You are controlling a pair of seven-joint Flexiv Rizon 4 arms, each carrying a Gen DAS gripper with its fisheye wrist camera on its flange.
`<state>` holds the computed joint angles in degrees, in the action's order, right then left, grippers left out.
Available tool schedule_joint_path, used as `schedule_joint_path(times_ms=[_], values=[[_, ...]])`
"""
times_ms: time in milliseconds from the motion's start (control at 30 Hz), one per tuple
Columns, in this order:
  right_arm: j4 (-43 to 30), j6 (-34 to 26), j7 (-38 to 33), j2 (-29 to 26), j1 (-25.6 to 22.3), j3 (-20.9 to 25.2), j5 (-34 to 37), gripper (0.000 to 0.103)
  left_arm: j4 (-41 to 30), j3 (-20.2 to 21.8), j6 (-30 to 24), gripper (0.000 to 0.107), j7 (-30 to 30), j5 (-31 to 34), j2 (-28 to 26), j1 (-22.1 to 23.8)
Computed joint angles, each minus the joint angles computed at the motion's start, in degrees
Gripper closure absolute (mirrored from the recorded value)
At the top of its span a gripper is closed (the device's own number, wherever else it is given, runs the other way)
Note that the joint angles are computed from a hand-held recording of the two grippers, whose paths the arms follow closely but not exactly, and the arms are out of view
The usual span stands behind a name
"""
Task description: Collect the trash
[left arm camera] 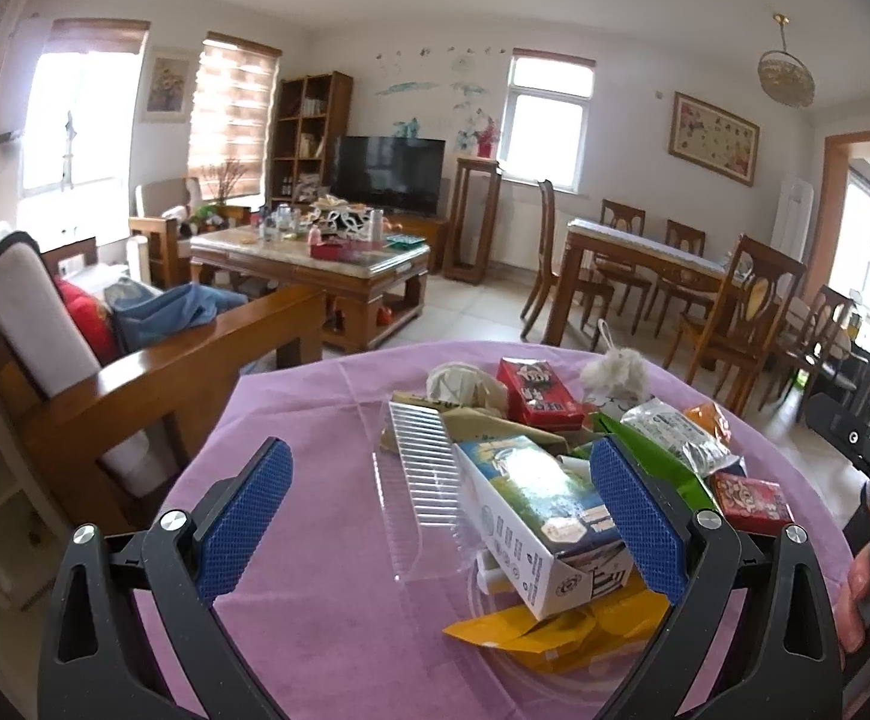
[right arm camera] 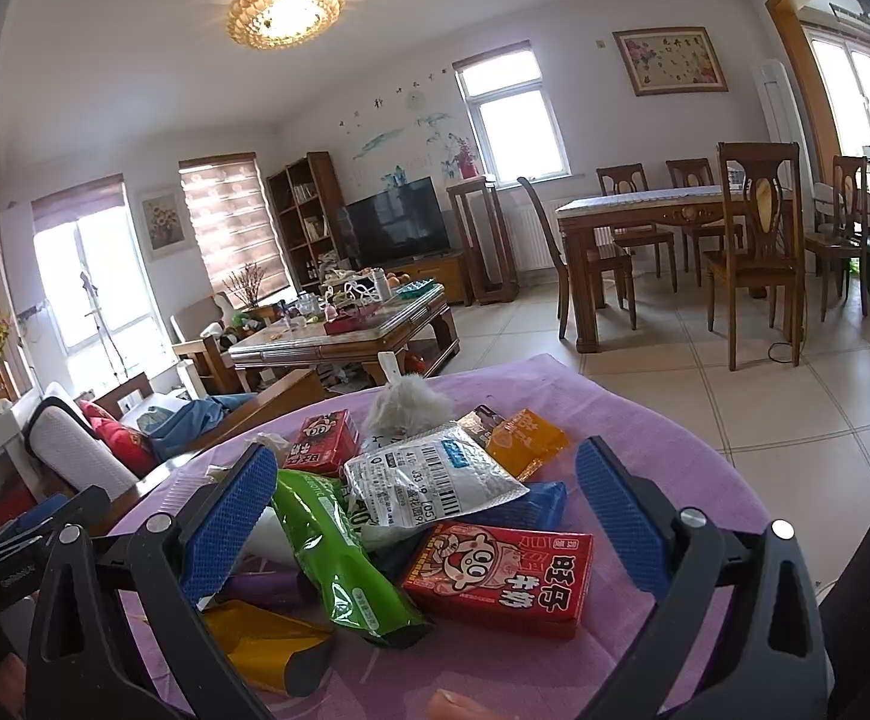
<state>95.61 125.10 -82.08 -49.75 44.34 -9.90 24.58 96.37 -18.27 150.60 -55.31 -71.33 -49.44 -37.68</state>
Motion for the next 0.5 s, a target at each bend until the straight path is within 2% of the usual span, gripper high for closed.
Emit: schedule_joint_path(times_ms=[500], values=[[-0.2, 0.0, 0.0, -0.1, 0.0, 0.1, 0.1, 0.005, 1.1, 0.2, 0.6, 0.009, -1.3, 0.1, 0.6, 0.0]])
